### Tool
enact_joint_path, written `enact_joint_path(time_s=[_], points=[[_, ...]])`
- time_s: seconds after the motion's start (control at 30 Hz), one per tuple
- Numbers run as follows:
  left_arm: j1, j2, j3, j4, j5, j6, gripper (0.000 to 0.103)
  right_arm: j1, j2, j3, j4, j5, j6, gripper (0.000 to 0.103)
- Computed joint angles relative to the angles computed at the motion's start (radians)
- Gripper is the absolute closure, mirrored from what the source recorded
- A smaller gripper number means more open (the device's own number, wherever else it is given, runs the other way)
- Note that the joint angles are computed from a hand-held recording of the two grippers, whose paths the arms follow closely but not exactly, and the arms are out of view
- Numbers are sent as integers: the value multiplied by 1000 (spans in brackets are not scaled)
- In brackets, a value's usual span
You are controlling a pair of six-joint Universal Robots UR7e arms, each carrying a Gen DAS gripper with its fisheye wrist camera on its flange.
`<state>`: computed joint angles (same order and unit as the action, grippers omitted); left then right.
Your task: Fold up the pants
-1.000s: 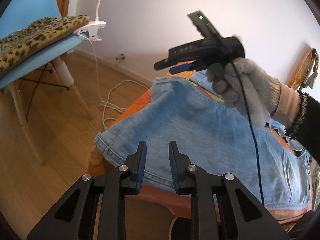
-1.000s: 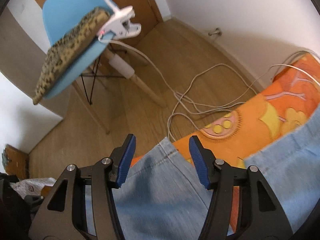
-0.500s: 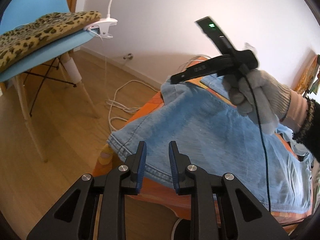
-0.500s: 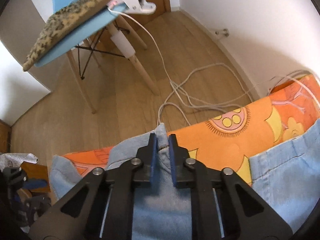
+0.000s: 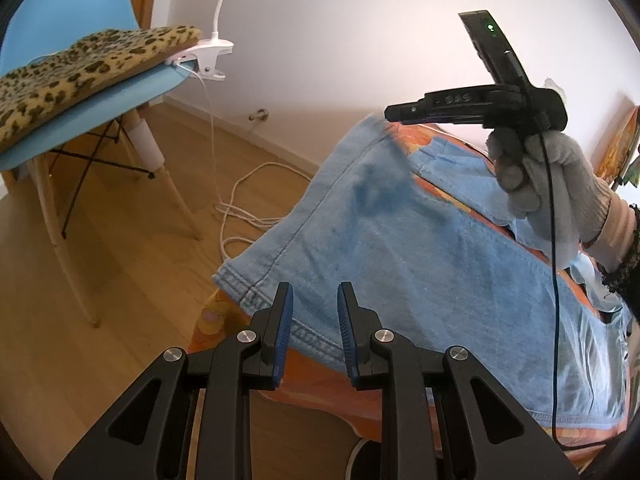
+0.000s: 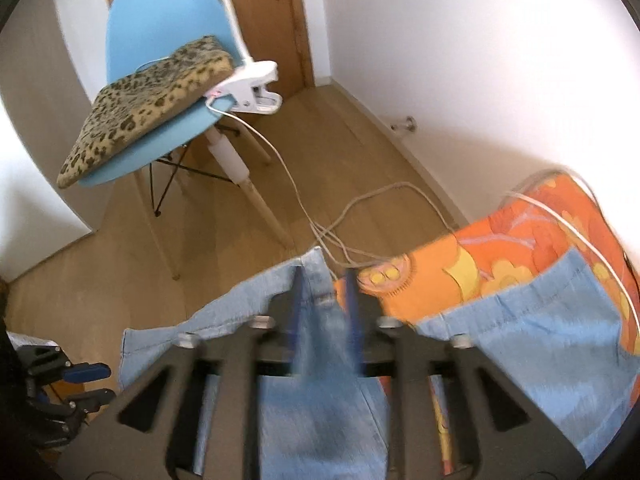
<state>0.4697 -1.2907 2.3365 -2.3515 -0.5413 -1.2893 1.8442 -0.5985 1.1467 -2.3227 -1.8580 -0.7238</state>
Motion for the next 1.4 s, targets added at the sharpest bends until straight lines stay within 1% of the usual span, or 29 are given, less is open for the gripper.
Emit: enact_joint_path(time_s=[0.03,0.1,0.13,0.23,0.3,0.37,0.47,0.5,0.67,0.73,0.8,0.87,0.93,0.97,1.0,1.03,1.07,1.1,1.17,1.27,1.33,1.37,1.4], points=[[0,3,-7,9,0,3,82,-8,-17,5,-11,20,3,59],[-1,11,-23,12,3,26,82,-23,-39,0,-23,27,0,58],[-1,16,-32,10,6,43,82,-32,-48,-18,-8,34,9,58],[7,39,-64,-21,12,109,82,-66,-69,-89,23,33,51,58],[14,61,-87,-58,9,171,82,-93,-66,-166,58,32,91,58],[20,84,-111,-85,7,223,82,-117,-47,-257,106,18,113,58],[43,131,-165,-134,-11,323,82,-150,-15,-365,136,-50,109,58],[55,152,-190,-154,-22,365,82,-161,-8,-389,150,-60,109,58],[106,242,-308,-217,-63,517,82,-209,59,-545,266,-74,122,58],[120,275,-352,-237,-68,564,82,-218,91,-600,302,-76,119,58],[134,303,-393,-254,-77,598,82,-224,135,-673,348,-68,119,58],[146,325,-428,-261,-86,626,82,-227,168,-716,371,-67,113,58],[158,348,-464,-254,-95,646,81,-227,204,-763,390,-77,97,58],[163,358,-481,-245,-100,649,81,-226,230,-798,405,-88,88,56],[169,370,-499,-236,-108,651,79,-224,242,-810,404,-98,82,51],[173,379,-514,-229,-114,652,72,-223,252,-818,399,-108,72,48],[177,388,-528,-219,-118,651,67,-223,257,-816,387,-118,64,43],[182,400,-548,-209,-120,651,60,-224,259,-816,388,-119,60,40],[189,416,-571,-210,-126,660,58,-228,278,-850,411,-119,59,40],[199,436,-601,-216,-138,671,58,-233,279,-850,425,-109,57,40],[206,443,-616,-216,-149,674,58,-234,266,-822,414,-107,47,49],[210,447,-623,-216,-154,673,58,-231,245,-771,370,-120,23,64],[216,452,-632,-219,-164,674,58,-229,228,-731,337,-131,6,86]])
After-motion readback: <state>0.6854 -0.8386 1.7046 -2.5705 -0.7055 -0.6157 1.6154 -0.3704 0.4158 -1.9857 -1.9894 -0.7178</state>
